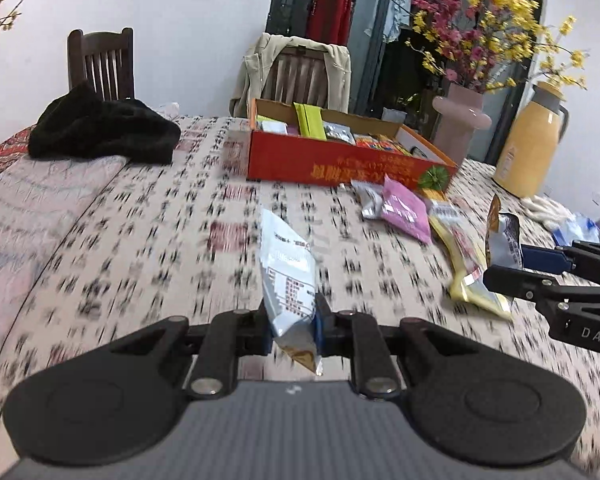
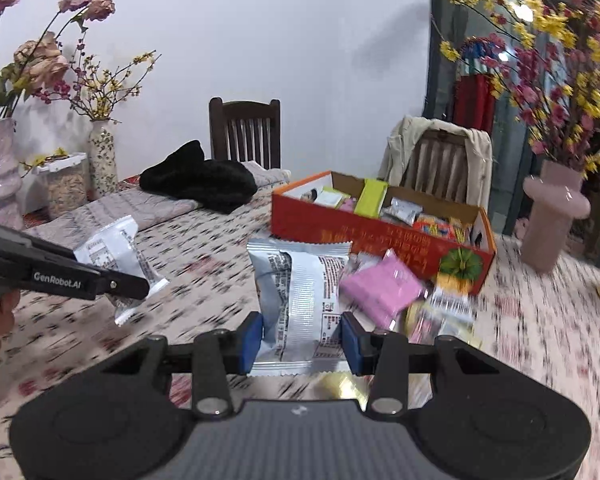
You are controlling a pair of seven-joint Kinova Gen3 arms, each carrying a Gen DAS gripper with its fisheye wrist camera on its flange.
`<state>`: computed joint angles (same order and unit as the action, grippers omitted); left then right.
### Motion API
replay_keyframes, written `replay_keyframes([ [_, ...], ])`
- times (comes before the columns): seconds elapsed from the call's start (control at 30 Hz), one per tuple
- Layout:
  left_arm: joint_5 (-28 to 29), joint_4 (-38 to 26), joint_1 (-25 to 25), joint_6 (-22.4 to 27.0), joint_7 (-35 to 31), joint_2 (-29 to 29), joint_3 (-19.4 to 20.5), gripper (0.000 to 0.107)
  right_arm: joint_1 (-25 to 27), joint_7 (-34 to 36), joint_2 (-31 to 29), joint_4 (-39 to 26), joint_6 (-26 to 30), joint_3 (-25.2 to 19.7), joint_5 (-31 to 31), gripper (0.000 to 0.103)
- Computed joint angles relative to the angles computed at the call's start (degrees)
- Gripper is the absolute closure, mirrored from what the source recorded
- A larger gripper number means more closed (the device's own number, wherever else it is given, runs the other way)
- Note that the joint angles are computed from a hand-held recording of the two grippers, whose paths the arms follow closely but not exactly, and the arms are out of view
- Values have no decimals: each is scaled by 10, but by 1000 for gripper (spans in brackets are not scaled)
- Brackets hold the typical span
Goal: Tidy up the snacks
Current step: 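Grasp a silver packet with the right tool while the left tool grasps a white packet, then carry both packets into the orange box and open both tools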
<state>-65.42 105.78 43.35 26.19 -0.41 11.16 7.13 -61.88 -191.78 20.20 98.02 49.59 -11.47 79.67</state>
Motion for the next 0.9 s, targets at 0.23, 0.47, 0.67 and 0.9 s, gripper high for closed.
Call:
replay_keyframes([
  [0.23,-49,56,0,-2,56,-36,25,89,-75,-48,19,0,94,-22,-25,62],
  [0.47,-102,68,-15,-9,107,-43,49,89,-100,-41,26,-16,130,-15,-59,62],
  [0.67,-96,57,-27,-12,92,-36,53,89,-93,-34,26,-18,120,-9,-61,61],
  [0.9,-90,36,-35,-29,58,-28,42,89,-78,-30,25,-17,102,-2,-57,61],
])
